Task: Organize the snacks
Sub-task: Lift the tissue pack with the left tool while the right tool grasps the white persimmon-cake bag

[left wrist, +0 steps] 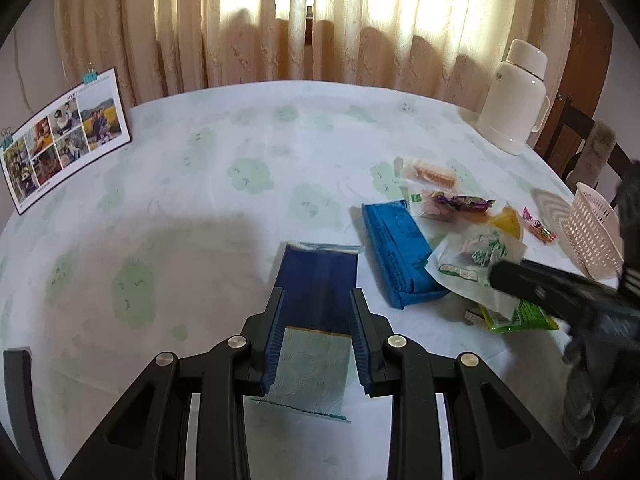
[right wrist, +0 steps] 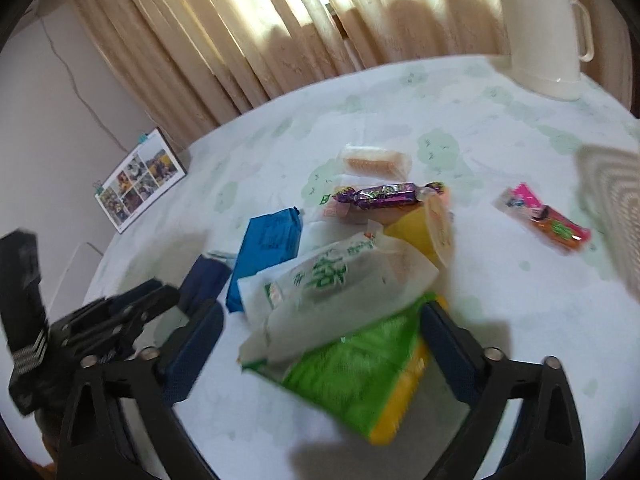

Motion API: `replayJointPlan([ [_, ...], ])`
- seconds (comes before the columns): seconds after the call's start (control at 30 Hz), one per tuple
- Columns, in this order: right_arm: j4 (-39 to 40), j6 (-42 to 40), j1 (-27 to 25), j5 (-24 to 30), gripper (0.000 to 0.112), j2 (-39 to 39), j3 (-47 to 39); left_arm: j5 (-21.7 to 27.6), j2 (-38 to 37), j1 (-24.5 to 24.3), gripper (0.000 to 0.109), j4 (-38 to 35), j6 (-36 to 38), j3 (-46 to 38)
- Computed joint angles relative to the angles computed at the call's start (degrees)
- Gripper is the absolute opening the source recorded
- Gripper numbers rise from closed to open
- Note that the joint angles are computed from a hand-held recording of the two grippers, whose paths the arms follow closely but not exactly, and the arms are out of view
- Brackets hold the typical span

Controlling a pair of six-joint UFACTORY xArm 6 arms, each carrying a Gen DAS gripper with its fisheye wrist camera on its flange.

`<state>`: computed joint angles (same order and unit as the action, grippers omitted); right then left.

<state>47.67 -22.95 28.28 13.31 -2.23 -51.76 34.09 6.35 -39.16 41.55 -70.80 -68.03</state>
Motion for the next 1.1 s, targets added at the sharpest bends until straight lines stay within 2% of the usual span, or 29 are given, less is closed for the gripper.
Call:
replayJointPlan([
  [0.1, -8.7, 7.3, -0.5, 0.3, 0.084, 3.2, -2.6, 0.3, 0.4, 0.0, 0.032, -1.2, 0.8, -0.2],
  [0.17, -14.5, 11.9, -0.7, -0.1, 0.083, 4.6, -3.8, 0.8, 0.9, 0.1, 0.049, -2.1, 1.5, -0.6],
  [0.2, -16.1, 13.2, -0.9, -0.1, 0.082, 5.2, -4.3, 1.0, 1.1, 0.1, 0.053, -2.4, 1.5, -0.7],
  [0.27, -18.2, 15.3, -1.3, 1.0, 0.08, 6.6, -5.7, 1.5, 1.5, 0.0, 0.055, -2.8, 1.8, -1.0],
  [0.37, -25.3, 20.1, -1.4, -0.4, 0.069, 7.7, -6.0, 2.7, 2.7, 0.0, 0.057, -4.3, 3.4, -2.0],
  [0.4, -24.9, 19.6, -1.3, -0.8, 0.062, 7.6, -5.8, 3.0, 3.0, 0.0, 0.058, -4.8, 4.0, -2.4],
  [0.53, -23.0, 16.7, -0.7, -3.4, 0.054, 6.1, -3.6, 4.4, 4.6, -0.1, 0.06, -6.4, 5.7, -3.8],
  [0.7, -12.2, 6.8, 1.2, -7.3, 0.046, 1.9, 0.5, 4.3, 5.8, 0.3, 0.06, -7.6, 6.6, -4.7],
  [0.77, -7.9, 3.3, 2.0, -8.5, 0.042, 0.3, 1.6, 4.1, 5.7, 0.3, 0.05, -6.6, 5.7, -4.5],
  [0.83, -2.6, -1.1, 2.5, -9.3, 0.041, -1.2, 2.5, 3.8, 5.5, 0.3, 0.049, -6.2, 5.3, -4.3],
  [0.97, 2.9, -6.8, 2.6, -9.2, 0.042, -3.2, 3.5, 3.2, 4.9, 0.1, 0.049, -5.8, 4.3, -3.8],
  [1.03, 0.2, -4.5, 2.1, -9.6, 0.041, -3.5, 4.4, 2.7, 4.1, 0.1, 0.049, -4.5, 3.0, -3.2],
  [1.1, 1.7, -5.9, 1.7, -9.0, 0.041, -3.9, 4.8, 2.2, 3.0, 0.1, 0.049, -3.2, 1.3, -2.4],
])
